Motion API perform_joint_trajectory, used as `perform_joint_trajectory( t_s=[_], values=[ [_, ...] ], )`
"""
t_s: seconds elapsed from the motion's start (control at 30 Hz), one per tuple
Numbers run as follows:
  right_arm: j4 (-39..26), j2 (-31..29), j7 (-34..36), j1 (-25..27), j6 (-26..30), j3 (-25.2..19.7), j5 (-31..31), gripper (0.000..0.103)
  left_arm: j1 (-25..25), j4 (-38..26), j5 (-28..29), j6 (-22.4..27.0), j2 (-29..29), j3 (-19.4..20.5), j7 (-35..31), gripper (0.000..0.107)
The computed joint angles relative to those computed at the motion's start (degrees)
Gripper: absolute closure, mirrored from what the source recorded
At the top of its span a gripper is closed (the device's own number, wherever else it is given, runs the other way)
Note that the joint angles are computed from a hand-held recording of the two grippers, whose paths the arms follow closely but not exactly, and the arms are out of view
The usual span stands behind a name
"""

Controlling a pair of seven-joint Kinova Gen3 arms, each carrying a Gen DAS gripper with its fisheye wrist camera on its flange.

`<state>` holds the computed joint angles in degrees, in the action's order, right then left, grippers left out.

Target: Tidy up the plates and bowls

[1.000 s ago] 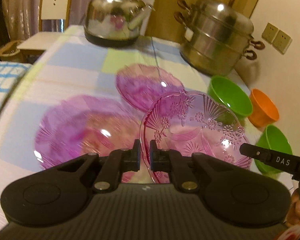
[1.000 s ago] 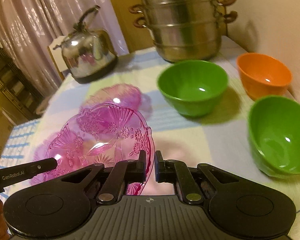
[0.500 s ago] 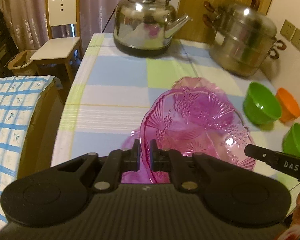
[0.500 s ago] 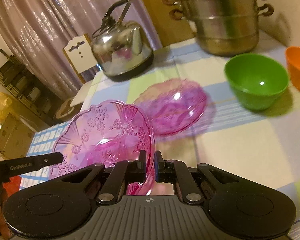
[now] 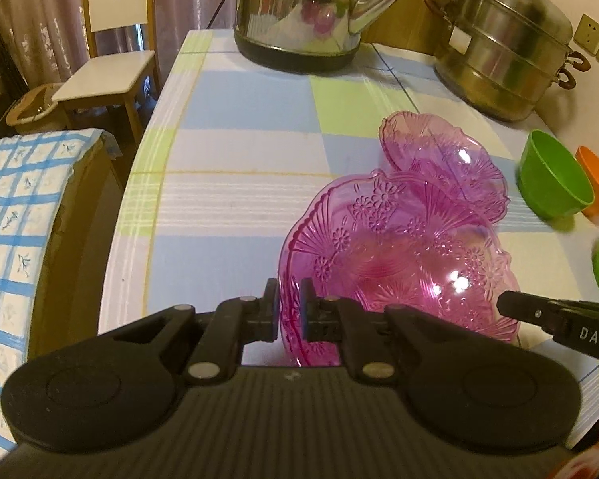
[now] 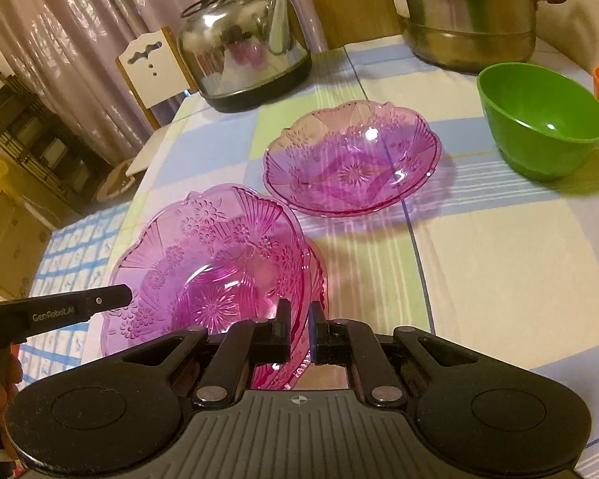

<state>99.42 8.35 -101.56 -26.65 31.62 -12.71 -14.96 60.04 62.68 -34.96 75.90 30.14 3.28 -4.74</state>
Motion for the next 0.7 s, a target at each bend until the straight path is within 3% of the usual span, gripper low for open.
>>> perform_joint_trajectory(
  t_s=[0.7],
  values=[
    [0.2, 0.6, -1.1, -0.8, 0.0, 0.0, 1.3, 0.095, -0.4, 0.2, 0.7, -0.5, 1.3, -0.3, -1.5, 0.097]
  ],
)
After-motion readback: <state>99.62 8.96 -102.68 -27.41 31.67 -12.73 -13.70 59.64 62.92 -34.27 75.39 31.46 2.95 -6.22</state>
